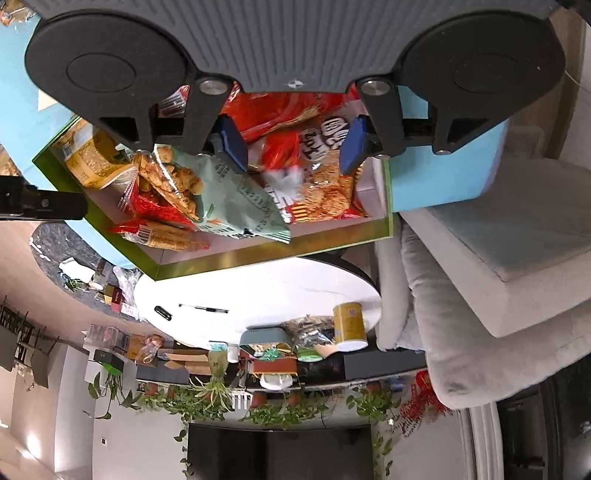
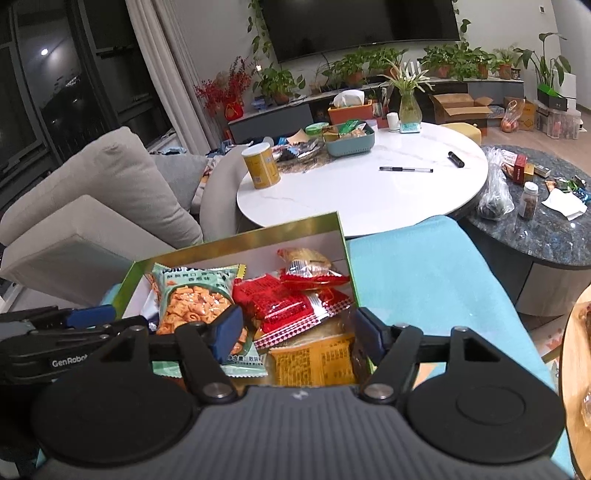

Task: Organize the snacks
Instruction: 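Carry both packets into the green box and open both grippers, then grasp the brown printed bag with the left gripper while the right gripper grasps the blue-label bread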

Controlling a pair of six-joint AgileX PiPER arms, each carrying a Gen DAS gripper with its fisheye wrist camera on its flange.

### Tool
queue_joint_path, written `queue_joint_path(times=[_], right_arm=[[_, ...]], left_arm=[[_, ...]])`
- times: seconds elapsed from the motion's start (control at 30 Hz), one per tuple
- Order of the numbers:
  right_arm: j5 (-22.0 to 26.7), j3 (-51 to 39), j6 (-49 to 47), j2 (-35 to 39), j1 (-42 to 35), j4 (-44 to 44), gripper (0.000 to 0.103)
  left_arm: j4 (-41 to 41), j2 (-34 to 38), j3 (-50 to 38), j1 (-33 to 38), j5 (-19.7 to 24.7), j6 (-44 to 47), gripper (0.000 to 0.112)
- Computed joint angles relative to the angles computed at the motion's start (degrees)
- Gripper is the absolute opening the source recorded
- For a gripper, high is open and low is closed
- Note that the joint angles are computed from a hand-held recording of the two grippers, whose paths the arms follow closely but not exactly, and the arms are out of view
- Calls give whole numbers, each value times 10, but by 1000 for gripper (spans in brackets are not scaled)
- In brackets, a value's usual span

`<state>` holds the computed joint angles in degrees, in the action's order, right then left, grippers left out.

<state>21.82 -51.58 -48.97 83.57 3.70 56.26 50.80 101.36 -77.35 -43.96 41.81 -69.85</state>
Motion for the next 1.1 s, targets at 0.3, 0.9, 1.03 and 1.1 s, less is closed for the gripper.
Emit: queue_joint_path(times=[0.3, 0.9, 1.03, 1.1], right_arm=[[56, 38, 25, -82, -18, -25, 86], [126, 124, 155, -287, -9, -150, 86], [156, 147, 163, -326, -31, -157, 86], [172, 160, 165, -344, -40, -161, 86]], left_arm=[[57, -71, 67, -59, 47, -69, 68], [40, -170, 177, -239, 189, -185, 76], [35, -172, 184, -288, 221, -211, 77], [31, -177, 192, -312, 234, -228, 81]])
